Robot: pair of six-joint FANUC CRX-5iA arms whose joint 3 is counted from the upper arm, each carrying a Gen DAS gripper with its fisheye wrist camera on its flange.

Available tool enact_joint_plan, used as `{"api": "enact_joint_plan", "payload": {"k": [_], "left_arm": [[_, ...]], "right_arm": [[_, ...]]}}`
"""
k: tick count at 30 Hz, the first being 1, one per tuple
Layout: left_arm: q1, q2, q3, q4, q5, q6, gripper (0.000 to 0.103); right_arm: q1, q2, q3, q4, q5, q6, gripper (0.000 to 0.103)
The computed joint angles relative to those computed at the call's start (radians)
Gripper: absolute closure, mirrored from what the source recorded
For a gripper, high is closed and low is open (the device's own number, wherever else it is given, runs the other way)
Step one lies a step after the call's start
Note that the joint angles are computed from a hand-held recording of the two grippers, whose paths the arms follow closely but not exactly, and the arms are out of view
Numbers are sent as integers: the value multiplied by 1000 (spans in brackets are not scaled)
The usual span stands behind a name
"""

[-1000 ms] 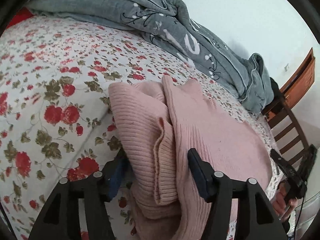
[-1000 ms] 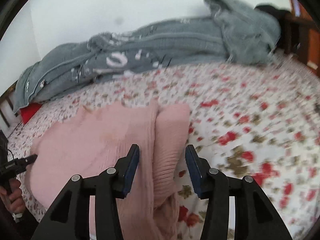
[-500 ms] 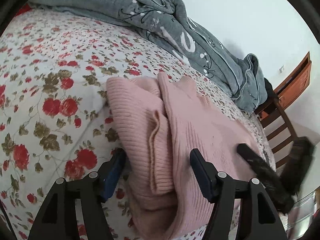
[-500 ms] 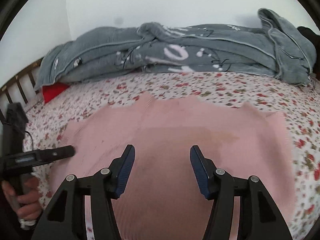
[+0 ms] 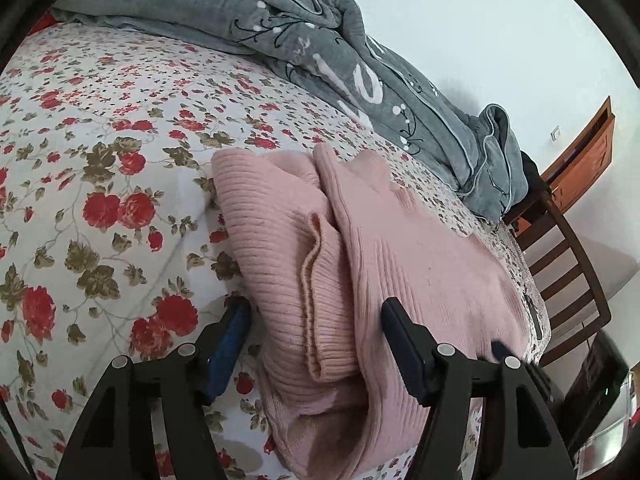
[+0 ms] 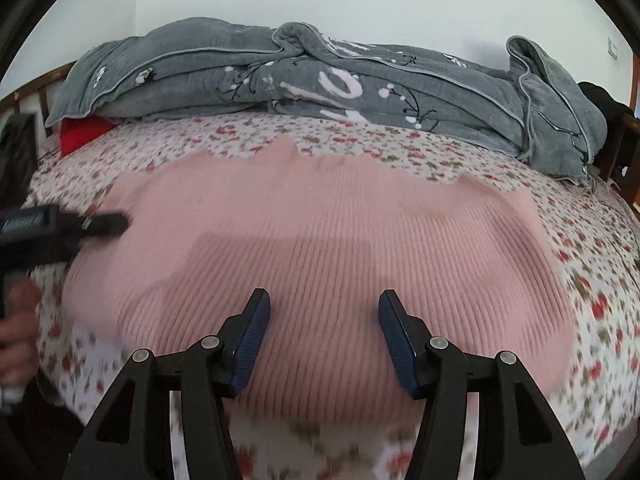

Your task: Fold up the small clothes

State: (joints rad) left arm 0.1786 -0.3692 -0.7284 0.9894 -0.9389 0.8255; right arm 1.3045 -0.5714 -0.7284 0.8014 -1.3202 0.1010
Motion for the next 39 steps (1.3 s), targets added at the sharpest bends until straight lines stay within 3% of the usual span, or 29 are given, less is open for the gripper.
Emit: {"api": "enact_joint_plan", "payload": {"k": [3, 7, 14, 18, 21, 28, 32, 35, 39], "left_arm": [[4, 1, -5, 12, -6, -19, 37], [10, -1, -6, 11, -17, -29, 37], [-4, -7, -4, -9, 4, -16, 36], [-22, 2, 8, -22, 22, 10, 38], [-35, 4, 14, -28, 37, 22, 41], [-52, 18, 48, -46, 49, 120, 75], [-60, 8, 76, -78, 52, 177, 79], [-72, -11, 100, -96, 52, 228, 80], [-115, -18, 165, -145, 52, 306, 81]], "right_arm": [[43, -11, -9, -7, -37, -30, 47], [17, 5, -7, 34, -19, -40, 47], [-155, 87, 16, 72, 117, -16, 47], [-171, 89, 7, 83, 135, -50, 47], [-108, 79, -7, 91, 73, -56, 47], [82, -16, -48, 27, -71, -120, 47], [146, -59, -66, 28, -110, -104, 47], [214, -174, -94, 45, -139, -145, 47], [365, -324, -148, 128, -312, -233, 47]]}}
